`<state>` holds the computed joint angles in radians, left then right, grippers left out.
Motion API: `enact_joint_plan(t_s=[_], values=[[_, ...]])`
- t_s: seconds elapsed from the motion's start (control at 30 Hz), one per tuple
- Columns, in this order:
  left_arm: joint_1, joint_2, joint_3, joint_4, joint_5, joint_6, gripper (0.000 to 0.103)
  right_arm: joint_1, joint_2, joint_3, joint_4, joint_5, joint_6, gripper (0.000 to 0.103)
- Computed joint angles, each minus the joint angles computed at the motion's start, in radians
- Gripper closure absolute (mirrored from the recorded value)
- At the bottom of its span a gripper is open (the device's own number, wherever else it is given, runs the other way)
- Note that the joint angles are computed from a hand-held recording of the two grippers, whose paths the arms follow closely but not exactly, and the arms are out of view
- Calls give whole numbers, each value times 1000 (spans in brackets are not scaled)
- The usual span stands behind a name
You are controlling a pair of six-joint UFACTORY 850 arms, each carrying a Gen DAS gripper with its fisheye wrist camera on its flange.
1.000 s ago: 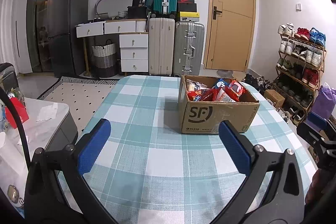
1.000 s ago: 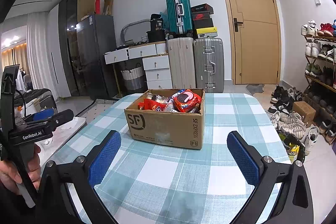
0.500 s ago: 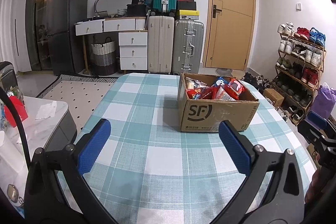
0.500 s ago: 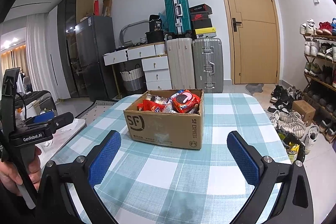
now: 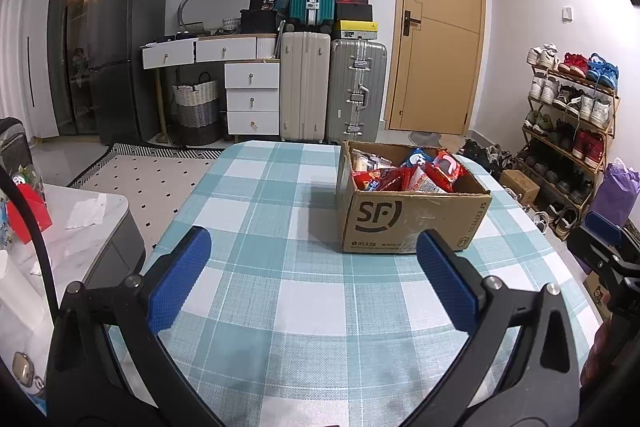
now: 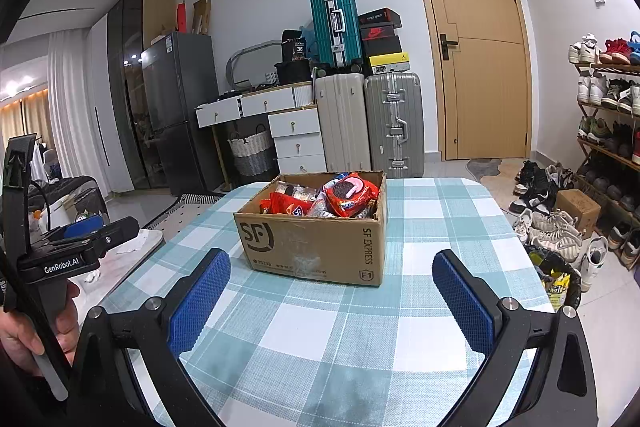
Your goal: Organize snacks
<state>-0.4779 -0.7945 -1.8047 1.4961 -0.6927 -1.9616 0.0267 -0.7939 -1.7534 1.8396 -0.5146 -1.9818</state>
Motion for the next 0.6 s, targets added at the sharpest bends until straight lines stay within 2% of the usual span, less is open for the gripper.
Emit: enact_joint_plan(t_s=[0.17, 0.37, 0.53, 0.6], values=[[-2, -14, -28, -45, -41, 38, 0, 0, -2, -4, -7, 0, 8, 0], [3, -27, -46, -79, -25, 90, 0, 0, -2, -5, -11, -2, 20, 0], [7, -27, -36, -56, -21, 61, 0, -4, -4, -5, -13, -5, 45, 0], [9, -39, -54, -94, -58, 72, 0, -8, -6, -7, -20, -9, 61, 0]])
